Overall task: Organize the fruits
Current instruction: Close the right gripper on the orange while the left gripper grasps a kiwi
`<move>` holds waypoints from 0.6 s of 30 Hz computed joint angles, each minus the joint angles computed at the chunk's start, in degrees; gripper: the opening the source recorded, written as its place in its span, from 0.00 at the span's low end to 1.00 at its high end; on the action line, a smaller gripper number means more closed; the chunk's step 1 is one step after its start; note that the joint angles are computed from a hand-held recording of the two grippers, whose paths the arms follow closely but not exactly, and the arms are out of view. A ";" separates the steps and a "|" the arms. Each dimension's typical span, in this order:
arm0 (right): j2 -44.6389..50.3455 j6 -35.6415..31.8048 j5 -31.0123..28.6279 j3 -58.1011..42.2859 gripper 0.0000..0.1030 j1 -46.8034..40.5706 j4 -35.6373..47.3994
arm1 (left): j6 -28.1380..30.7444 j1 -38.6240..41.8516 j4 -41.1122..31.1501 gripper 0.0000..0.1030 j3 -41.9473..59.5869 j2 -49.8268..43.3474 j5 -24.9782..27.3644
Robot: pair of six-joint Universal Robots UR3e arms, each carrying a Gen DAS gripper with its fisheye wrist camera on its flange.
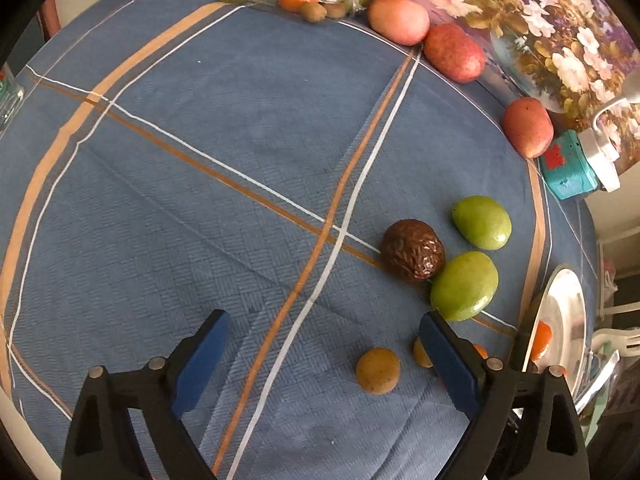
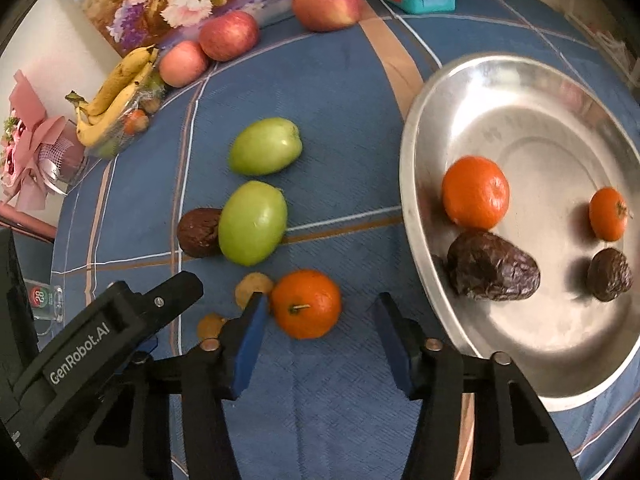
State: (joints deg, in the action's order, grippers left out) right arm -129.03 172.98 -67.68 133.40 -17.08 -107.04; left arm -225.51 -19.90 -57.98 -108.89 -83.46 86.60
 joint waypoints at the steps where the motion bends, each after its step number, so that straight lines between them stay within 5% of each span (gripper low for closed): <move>1: -0.19 -0.26 0.47 0.20 0.49 -0.38 0.44 | -0.07 -0.04 0.06 0.92 0.10 -0.12 -0.11; 10: -1.52 -1.24 1.62 0.06 0.37 -1.07 2.00 | -1.48 -2.13 0.90 0.89 1.57 -1.64 -0.34; 18: -4.55 -1.43 0.28 -0.36 0.36 -1.70 5.79 | -2.51 -3.58 2.91 0.67 2.19 -2.64 -3.95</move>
State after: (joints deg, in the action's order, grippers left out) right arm -133.58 171.55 -67.40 133.04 -18.77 -101.26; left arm -228.02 -23.47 -55.07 -106.70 -86.10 82.65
